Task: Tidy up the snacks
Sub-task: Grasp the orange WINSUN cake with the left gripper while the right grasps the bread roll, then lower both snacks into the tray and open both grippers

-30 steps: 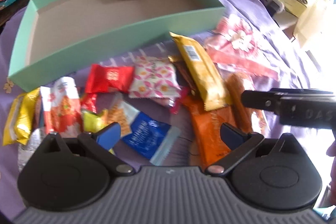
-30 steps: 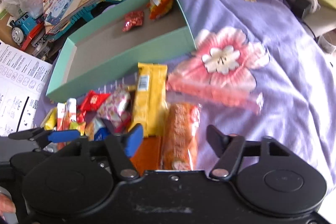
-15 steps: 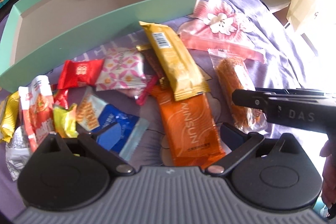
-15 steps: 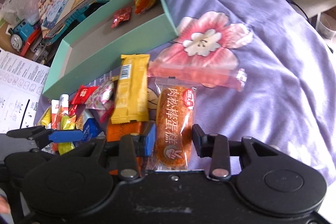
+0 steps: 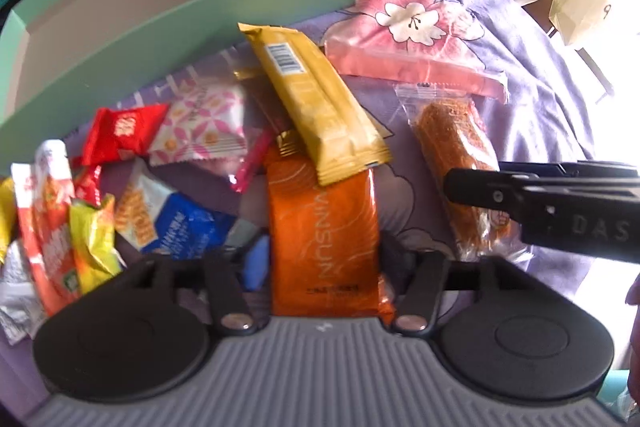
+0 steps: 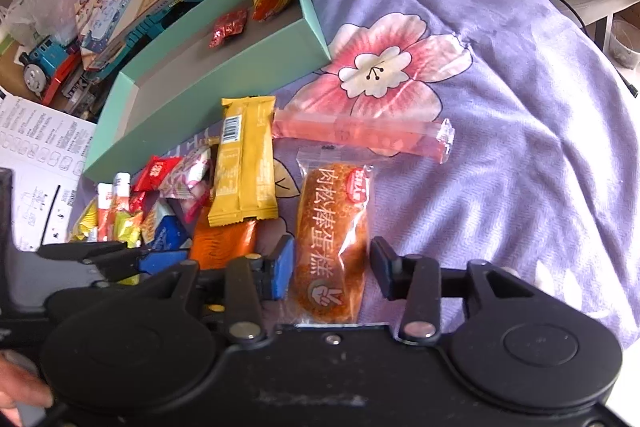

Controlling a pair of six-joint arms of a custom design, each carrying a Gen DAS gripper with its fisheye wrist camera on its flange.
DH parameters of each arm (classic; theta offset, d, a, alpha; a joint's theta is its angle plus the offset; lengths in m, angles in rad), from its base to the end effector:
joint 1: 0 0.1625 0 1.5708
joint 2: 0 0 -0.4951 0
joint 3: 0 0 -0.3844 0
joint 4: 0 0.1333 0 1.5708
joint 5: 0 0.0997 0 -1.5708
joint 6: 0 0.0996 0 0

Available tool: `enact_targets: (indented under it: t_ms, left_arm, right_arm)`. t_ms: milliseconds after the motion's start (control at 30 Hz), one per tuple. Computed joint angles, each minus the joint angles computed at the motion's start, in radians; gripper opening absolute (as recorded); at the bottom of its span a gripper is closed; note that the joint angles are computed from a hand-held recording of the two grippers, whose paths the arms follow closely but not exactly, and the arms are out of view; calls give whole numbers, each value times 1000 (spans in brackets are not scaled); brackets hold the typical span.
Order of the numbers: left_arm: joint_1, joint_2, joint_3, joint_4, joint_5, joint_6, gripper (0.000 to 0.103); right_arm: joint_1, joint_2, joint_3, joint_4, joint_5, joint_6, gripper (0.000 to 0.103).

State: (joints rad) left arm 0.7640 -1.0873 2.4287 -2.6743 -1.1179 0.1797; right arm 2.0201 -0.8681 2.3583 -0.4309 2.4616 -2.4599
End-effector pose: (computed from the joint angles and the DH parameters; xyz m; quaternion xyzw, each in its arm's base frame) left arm -0.1617 -0.3999 0.1160 0.4816 0.8396 0.0412 0.2477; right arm 0.1783 -0.2411 0.0537 -0.2095 -0.8546 0.4161 0.2296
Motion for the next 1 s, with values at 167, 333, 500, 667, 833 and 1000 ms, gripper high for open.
enact_targets:
  t_ms: [167,333,500,667,833,1000]
  left_arm:
    - [24,-29,-6,24,-21,31,52]
    - [43,-93,-15,77,-69,72,51]
    - [69,-154,-38,126,-112,81,51]
    - [85,-215,-53,145,-154,90,51]
    - [102,-269,-75,155,-200,100,51]
    - [122,-249,-115,112,-189,90,52]
  right_arm:
    - [20,52,-46,34,57,11,38]
    - [54,59,-59,93,72,92,38]
    - [107,56,-75,157,85,165,38]
    - [164,61,-135,259,111,196,38]
    - [194,56,-197,321,123,182,38]
    - [188,41,-254,349,132,110,38]
